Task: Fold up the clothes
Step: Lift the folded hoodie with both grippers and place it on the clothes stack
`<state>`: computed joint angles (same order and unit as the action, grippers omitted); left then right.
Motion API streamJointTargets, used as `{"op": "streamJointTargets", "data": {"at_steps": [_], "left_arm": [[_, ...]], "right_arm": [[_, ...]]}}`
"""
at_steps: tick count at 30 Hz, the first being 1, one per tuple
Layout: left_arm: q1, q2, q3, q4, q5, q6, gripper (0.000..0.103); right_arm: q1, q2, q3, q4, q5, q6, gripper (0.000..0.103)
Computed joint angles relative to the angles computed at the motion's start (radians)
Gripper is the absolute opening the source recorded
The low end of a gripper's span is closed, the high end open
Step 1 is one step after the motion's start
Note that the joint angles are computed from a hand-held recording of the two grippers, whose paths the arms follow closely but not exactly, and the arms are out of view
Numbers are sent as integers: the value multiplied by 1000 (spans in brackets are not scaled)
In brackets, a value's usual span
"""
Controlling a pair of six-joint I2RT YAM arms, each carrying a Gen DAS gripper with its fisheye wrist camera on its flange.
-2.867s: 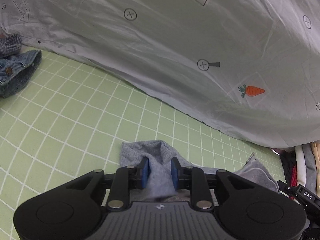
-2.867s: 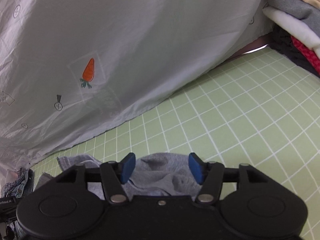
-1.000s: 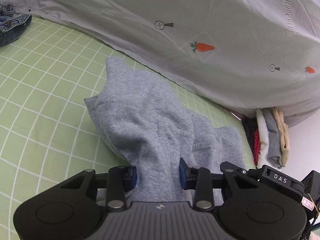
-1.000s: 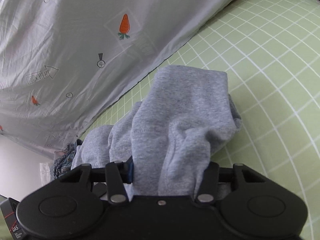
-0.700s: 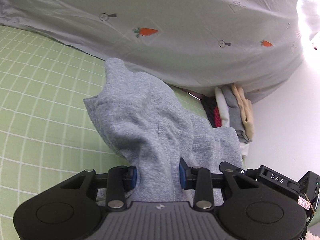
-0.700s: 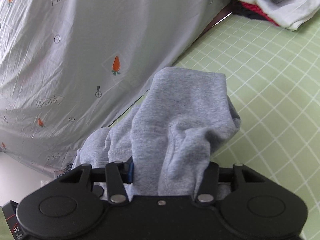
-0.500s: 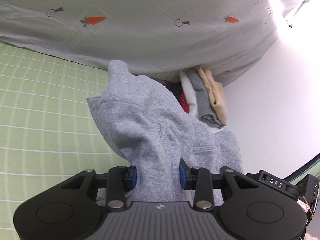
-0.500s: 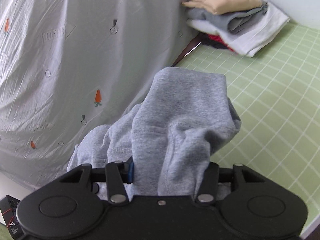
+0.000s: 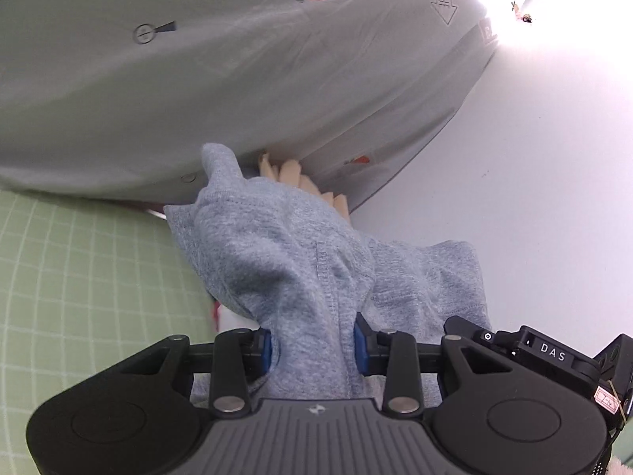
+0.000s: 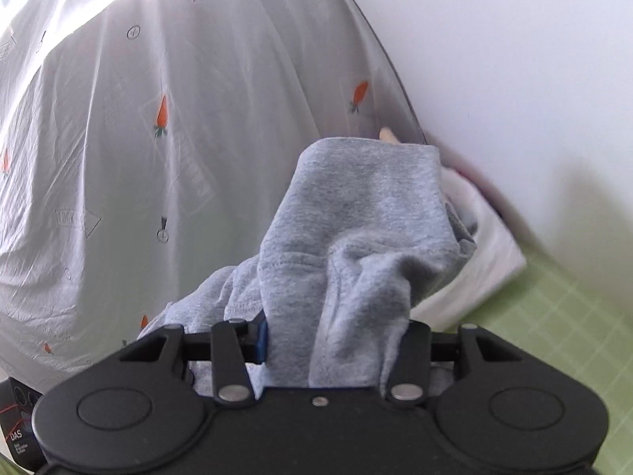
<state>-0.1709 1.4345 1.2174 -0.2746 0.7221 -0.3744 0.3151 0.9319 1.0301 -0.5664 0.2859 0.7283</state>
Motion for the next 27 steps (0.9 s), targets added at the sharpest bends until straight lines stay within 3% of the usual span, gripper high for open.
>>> {"op": "streamJointTargets", "data": {"at_steps": [2, 6, 9, 11, 13, 14, 17, 21, 24, 27], "left_arm": [[-79, 84, 99, 55, -80, -49, 38], [-178, 307, 349, 101, -211, -87, 38], [-216, 500, 568, 93, -289, -117, 38], [-228, 646, 750, 16, -341, -103, 39], [-235, 767, 903, -64, -398, -73, 43], [-236, 814, 963, -97, -415, -70, 51], [-222, 849, 993, -126, -431, -85, 70], [-212, 805, 935, -158, -484, -47, 84], [-217, 735, 831, -149, -541, -24, 93], [-226, 722, 805, -143, -567, -5, 94]], "right_arm": [[-187, 86, 84, 40, -155, -164, 46], [-393, 285, 239, 164, -328, -385, 42], [-463, 448, 341, 267, -386, -482, 39], [-483, 579, 419, 324, -385, -548, 39], [-478, 727, 508, 306, -318, -599, 48], [-475, 806, 566, 287, -281, -622, 53], [-447, 967, 692, 207, -138, -687, 58], [-401, 846, 469, 408, -16, -694, 87], [-388, 760, 332, 541, 46, -705, 87], [-375, 688, 215, 668, 128, -731, 87]]}}
